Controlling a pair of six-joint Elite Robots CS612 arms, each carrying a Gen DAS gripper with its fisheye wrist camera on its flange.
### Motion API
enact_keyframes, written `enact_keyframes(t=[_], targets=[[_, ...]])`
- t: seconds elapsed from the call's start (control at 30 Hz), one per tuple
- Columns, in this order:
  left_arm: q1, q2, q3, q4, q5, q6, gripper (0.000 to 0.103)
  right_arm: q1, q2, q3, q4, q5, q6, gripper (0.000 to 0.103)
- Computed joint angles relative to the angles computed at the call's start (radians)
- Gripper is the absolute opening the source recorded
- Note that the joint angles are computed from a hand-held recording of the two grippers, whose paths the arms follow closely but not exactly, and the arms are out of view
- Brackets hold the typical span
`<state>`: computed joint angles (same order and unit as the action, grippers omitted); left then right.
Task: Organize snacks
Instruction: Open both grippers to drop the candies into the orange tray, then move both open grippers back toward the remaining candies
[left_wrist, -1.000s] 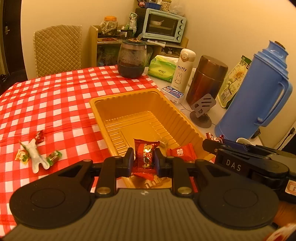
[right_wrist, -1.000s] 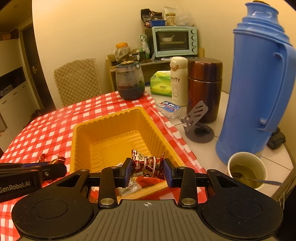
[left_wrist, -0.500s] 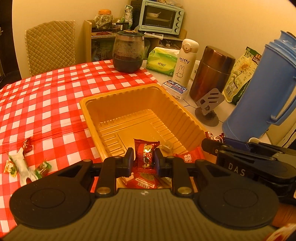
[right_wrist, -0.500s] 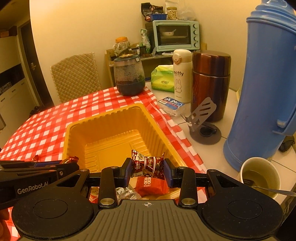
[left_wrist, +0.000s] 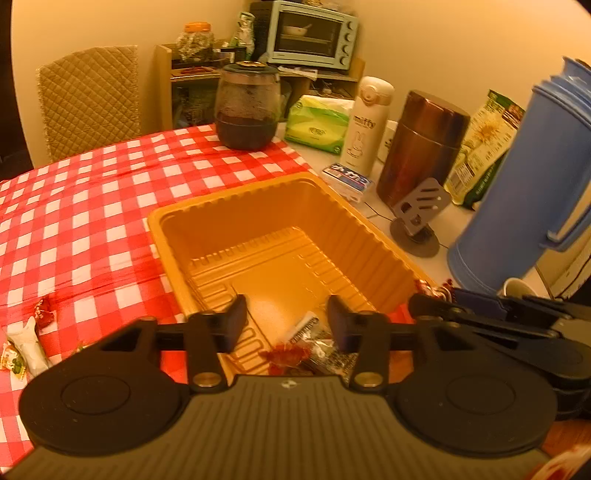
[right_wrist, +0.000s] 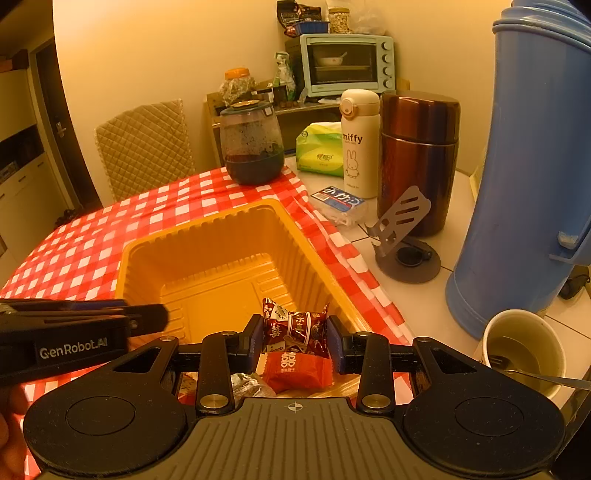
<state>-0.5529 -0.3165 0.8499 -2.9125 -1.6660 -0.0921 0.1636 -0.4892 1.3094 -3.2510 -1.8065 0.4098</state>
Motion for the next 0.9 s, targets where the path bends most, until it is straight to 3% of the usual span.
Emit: enact_keyframes(t=[0.43, 0.77, 0.83, 0.87, 0.9], targets=[[0.021, -0.072, 0.149, -0.059, 0.081, -0.091, 0.046, 0.000, -0.005, 0.006, -0.021, 0.024, 0.011, 0.037], [0.029, -0.109, 0.223, -0.084, 0.098, -0.146, 0.050, -0.007, 0.005, -0.017, -0.047, 0.091, 0.019, 0.037], [0.032, -0.114, 0.232, -0.090, 0.100, -0.158, 0.050, -0.011, 0.012, -0.021, -0.087, 0.120, 0.016, 0.047], [0.032, -0.117, 0.238, -0.094, 0.103, -0.162, 0.050, -0.011, 0.013, -0.021, -0.095, 0.118, 0.023, 0.061], [0.033, -0.119, 0.243, -0.098, 0.107, -0.164, 0.050, -0.011, 0.013, -0.019, -0.109, 0.117, 0.035, 0.065]])
